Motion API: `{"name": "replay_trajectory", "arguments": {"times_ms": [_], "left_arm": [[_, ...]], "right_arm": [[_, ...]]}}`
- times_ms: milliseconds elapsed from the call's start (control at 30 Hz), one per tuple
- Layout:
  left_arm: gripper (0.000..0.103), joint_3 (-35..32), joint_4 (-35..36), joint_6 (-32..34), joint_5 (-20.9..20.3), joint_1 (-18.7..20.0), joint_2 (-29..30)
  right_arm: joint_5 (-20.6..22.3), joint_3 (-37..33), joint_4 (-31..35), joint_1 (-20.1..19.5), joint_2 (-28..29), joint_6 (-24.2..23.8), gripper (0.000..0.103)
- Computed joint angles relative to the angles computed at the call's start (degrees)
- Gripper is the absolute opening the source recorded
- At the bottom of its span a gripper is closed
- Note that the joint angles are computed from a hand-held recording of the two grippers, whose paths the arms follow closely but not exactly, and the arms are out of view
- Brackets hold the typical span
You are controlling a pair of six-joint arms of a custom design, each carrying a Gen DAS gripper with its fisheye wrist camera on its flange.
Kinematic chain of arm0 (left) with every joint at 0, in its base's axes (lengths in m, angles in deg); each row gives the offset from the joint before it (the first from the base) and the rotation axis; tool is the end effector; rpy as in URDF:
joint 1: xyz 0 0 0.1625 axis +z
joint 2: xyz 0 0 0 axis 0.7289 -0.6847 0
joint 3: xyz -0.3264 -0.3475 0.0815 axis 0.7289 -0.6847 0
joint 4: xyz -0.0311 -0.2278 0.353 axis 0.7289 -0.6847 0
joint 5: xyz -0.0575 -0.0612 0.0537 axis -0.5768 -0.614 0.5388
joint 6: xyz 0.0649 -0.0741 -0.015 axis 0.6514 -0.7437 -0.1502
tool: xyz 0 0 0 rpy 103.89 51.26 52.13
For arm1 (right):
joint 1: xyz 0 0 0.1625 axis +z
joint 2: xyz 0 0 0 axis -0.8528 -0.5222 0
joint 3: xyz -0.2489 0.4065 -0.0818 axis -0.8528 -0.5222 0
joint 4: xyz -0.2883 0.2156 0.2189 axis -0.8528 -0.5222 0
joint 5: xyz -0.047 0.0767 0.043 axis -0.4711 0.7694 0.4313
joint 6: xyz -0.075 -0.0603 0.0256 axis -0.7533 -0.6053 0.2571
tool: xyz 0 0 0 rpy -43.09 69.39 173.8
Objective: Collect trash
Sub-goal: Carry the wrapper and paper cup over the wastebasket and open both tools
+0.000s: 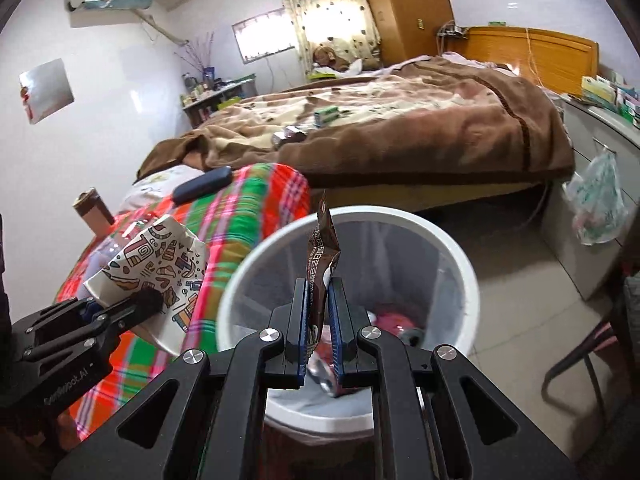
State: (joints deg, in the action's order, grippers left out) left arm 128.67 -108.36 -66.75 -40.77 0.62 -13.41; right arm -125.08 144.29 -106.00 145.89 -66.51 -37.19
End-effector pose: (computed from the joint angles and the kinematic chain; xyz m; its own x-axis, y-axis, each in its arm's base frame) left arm -0.4023 -0.7272 0.0057 -0.7105 0.3730 -0.5967 0.6634 0.6378 -0.3912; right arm 0.0701 -0.6888 0.3111 -0.8586 0.0209 0.5121 -0.3721 0.6617 -0.6509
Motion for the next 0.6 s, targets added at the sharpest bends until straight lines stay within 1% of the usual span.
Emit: {"name": "replay_trajectory", "arguments": {"times_ms": [233, 500, 600], "left_arm": [[0.022, -4.0, 4.1, -0.5, -0.5, -0.2, 3.1], [0.022, -7.4, 6.3, 0.3, -0.4, -0.2, 5.6], [0.022, -8.3, 7.4, -0.6, -1.1, 0.0, 6.0]], "right_arm": [[-2.0, -0.6, 1.2, -1.2, 0.1, 0.0, 0.010], [-3.1, -1.0, 3.0, -2.2, -0.2, -0.3, 0.010], [-3.9, -1.4, 3.9, -2.2, -0.1, -0.4, 0.011]]}}
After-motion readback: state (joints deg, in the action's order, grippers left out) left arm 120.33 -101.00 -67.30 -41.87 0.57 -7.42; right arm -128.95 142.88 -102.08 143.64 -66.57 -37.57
